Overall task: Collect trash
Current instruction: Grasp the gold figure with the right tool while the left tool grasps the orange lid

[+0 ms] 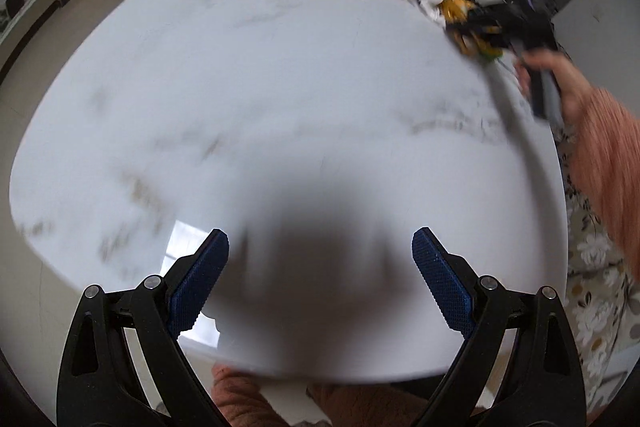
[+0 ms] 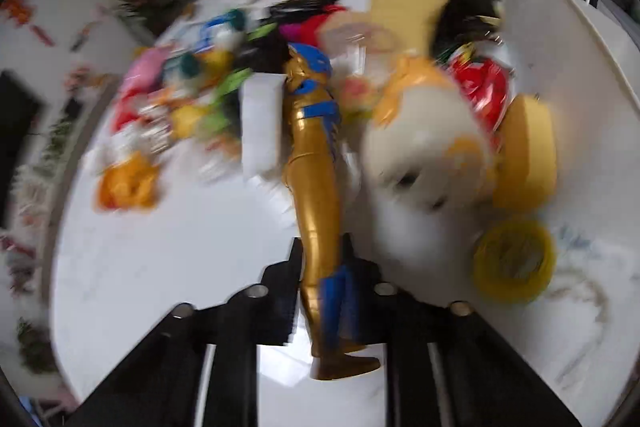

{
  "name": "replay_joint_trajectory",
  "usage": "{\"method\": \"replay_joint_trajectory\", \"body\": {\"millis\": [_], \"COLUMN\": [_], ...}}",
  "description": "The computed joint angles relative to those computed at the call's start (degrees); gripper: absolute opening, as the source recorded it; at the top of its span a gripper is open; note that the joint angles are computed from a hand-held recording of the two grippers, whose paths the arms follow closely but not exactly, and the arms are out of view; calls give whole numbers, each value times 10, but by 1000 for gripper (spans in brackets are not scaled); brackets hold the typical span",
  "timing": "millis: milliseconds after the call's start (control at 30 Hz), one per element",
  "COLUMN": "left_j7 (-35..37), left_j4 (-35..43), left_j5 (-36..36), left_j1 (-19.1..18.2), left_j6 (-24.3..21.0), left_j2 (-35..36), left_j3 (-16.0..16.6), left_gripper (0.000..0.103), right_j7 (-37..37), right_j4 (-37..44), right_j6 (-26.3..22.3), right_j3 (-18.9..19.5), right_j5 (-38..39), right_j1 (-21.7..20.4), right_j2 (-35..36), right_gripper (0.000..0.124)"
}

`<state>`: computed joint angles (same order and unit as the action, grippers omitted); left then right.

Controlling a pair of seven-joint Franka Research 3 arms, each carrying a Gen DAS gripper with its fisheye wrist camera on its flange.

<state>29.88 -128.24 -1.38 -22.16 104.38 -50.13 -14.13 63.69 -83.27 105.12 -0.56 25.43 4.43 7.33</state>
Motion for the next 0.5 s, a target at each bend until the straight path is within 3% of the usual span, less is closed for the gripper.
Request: {"method": "replay_joint_trajectory", "body": {"millis": [167,300,433,500], "left_j7": [51,88,98,108], "left_j4": [36,82,143,181], "left_j5": [44,112,139,146], "left_j1": [36,98,143,154], "left_j6": [53,123,178,183], "left_j2": [85,179,274,320], "left_j3": [25,38,51,51], "left_gripper": [91,91,91,91], "right_j7": [-55,-78,-63,-62], "right_j4": [-102,-175,-225,-241], "right_j6": [-70,-133,-169,-181], "right_j3": [-34,-74,-98,-108], "right_j5": [105,166,196,201], "right_j1": [-40,-69,-87,-93], "right_j2": [-93,-158,-203,-218], "right_gripper": [17,17,17,17]}}
